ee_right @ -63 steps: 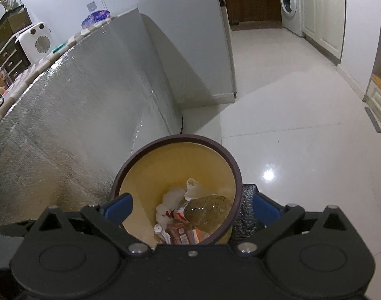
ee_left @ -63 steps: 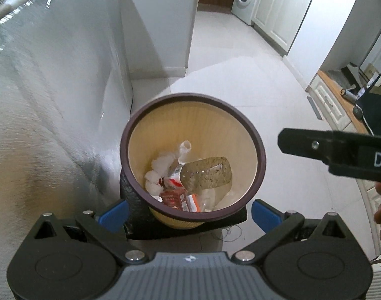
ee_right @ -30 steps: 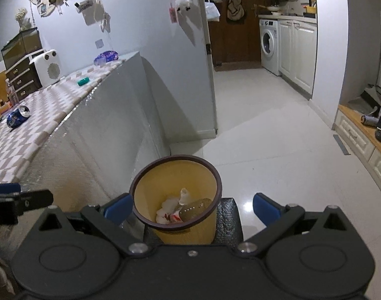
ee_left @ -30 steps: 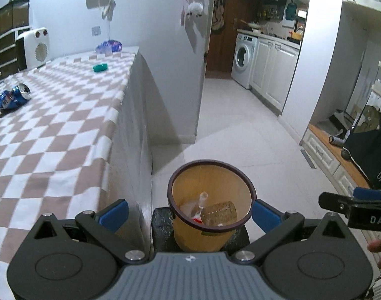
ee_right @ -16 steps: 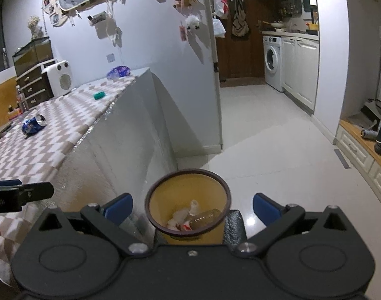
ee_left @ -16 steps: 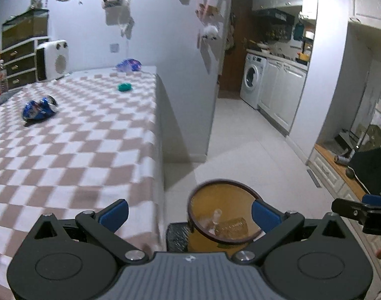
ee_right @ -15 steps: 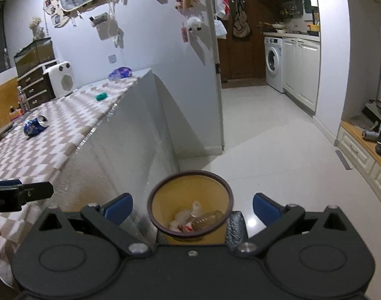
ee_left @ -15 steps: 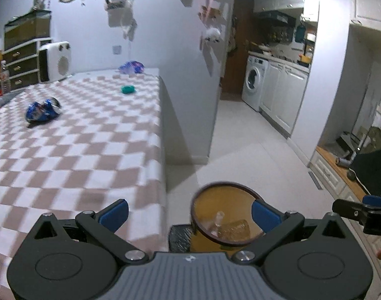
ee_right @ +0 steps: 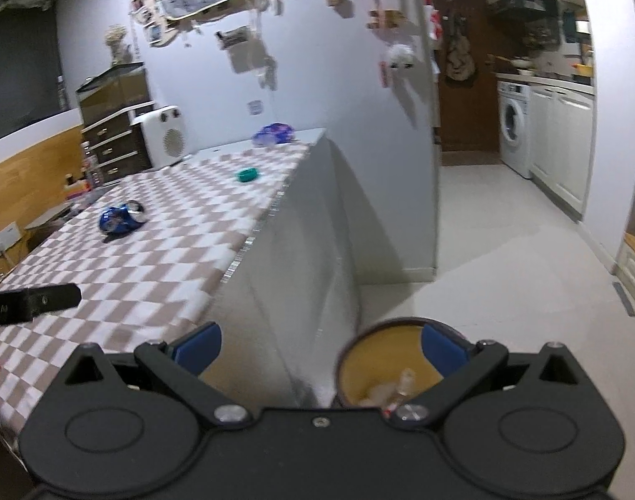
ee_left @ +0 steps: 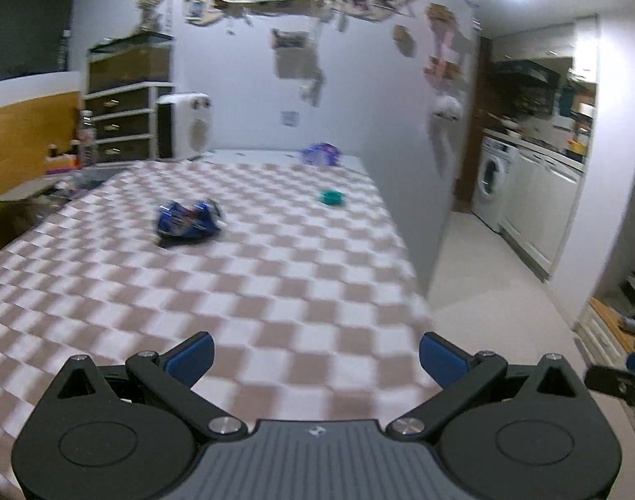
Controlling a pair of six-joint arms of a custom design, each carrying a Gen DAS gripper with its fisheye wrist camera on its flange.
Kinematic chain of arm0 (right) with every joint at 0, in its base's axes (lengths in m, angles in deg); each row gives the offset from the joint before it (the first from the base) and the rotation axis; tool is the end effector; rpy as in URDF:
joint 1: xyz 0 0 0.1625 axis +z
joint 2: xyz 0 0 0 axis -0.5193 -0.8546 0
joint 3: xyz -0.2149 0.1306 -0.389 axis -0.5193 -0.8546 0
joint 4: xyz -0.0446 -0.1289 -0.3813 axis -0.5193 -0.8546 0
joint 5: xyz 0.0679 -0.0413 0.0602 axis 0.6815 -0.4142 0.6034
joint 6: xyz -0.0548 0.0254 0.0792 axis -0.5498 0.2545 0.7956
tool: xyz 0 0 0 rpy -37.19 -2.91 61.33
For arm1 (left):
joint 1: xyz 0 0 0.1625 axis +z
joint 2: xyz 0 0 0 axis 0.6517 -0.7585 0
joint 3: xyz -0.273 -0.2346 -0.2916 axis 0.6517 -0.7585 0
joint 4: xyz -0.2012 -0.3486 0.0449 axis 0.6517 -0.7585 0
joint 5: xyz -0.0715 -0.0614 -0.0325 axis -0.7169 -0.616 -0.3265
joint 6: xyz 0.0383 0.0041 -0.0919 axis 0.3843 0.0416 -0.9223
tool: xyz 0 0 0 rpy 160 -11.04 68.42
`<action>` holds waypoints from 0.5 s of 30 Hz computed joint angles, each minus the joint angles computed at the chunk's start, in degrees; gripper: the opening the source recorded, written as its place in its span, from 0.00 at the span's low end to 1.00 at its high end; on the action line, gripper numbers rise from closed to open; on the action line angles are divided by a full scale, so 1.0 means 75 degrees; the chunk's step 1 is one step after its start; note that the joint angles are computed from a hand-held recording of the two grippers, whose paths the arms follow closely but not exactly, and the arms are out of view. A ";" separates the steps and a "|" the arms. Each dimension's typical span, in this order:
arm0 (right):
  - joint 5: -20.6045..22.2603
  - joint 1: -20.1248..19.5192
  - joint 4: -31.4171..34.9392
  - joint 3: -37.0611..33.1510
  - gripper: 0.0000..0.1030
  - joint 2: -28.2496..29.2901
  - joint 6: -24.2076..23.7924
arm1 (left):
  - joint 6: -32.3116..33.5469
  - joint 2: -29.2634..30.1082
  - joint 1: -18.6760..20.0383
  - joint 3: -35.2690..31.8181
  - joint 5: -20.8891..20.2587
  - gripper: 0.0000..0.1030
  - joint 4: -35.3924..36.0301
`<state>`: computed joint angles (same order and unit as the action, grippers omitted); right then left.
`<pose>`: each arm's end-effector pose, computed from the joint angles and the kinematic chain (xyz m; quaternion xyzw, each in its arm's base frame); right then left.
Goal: Collect trash
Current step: 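Move the left tool to the blue Pepsi can while the right tool reaches the teal cap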
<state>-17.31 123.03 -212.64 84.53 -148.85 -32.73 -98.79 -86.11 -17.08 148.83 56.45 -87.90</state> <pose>0.1239 -0.4475 0.4717 0.1970 -0.8399 0.4511 0.2286 -0.4888 -0.4605 0.1602 0.1814 0.8028 -0.4709 0.3176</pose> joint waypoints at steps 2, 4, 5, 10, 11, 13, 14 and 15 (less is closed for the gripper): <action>-0.0027 0.0184 -0.0006 -0.0130 1.00 0.0253 0.0009 | 0.0266 -0.0093 0.0157 -0.0073 0.0270 1.00 -0.0097; -0.0027 0.0349 0.0018 -0.0297 1.00 0.0523 -0.0008 | 0.0701 -0.0136 0.0343 -0.0194 0.0437 1.00 -0.0355; -0.0028 0.0416 0.0016 -0.0365 1.00 0.0644 -0.0005 | 0.0908 -0.0160 0.0460 -0.0288 0.0495 1.00 -0.0418; 0.0036 0.0720 0.0151 -0.0904 1.00 0.1328 0.0010 | 0.2873 0.0006 0.1063 -0.0939 0.0549 1.00 -0.1571; 0.0065 0.0754 0.0184 -0.1015 1.00 0.1436 0.0033 | 0.3400 0.0089 0.1183 -0.1097 0.0506 1.00 -0.1972; 0.0080 0.0853 0.0250 -0.1332 1.00 0.1728 0.0220 | 0.4463 0.0283 0.1479 -0.1499 0.0289 1.00 -0.2763; 0.0128 0.0874 0.0312 -0.1458 1.00 0.1824 0.0273 | 0.4879 0.0373 0.1641 -0.1706 0.0113 1.00 -0.3040; 0.0182 0.0902 0.0403 -0.1617 1.00 0.1941 0.0317 | 0.5109 0.0440 0.1779 -0.1884 -0.0021 1.00 -0.3117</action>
<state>-15.95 129.79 -209.62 72.40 -134.30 -30.35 -60.47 -82.81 -3.74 134.70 56.29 -111.27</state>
